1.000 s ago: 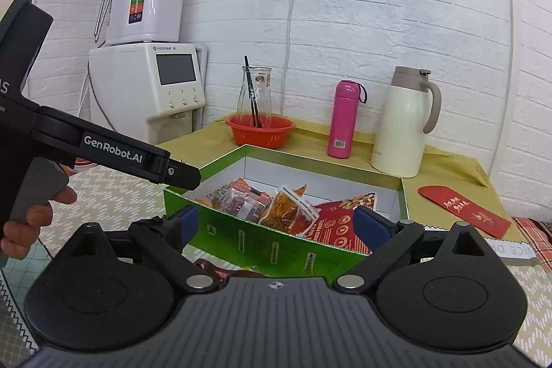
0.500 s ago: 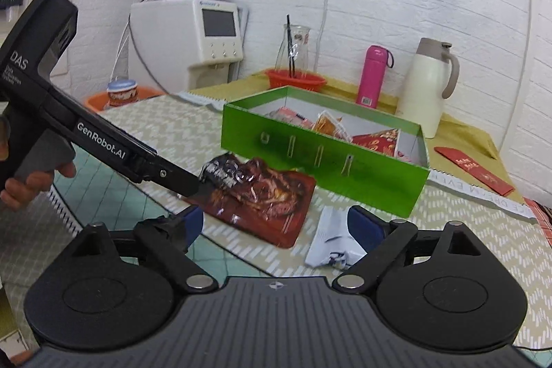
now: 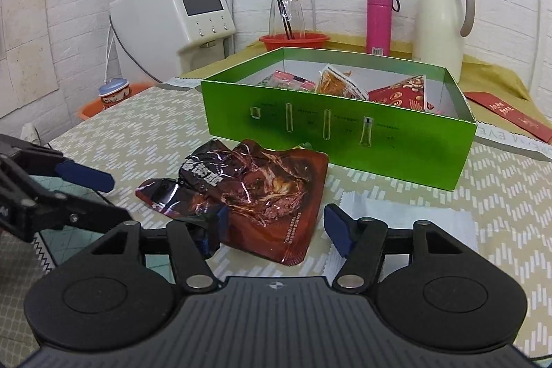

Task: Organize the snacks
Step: 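Move both tools to the brown-red jerky bag and close on it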

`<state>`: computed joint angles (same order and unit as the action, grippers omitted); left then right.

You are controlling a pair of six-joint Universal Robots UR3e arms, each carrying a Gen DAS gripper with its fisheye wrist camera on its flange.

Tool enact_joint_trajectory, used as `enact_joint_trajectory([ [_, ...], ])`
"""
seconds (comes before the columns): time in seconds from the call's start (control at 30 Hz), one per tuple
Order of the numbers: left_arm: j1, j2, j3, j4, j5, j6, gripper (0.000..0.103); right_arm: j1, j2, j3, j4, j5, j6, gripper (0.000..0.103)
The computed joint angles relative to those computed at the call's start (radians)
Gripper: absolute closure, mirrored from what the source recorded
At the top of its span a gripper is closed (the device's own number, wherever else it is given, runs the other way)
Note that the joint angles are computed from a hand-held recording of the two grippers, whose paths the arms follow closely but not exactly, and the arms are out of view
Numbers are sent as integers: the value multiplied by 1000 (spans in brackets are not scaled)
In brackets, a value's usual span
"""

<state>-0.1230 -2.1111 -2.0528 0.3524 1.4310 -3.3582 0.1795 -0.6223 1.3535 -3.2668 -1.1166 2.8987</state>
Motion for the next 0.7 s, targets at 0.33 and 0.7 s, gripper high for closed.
enact_joint_trajectory([
  [0.33,25,60,-147,94,-32,-39,24,-18,133,-290,180,50,147,0],
  [0.7,41,61,-201,138,-29,-84,18,-11,-128,193,145,256,-81,0],
])
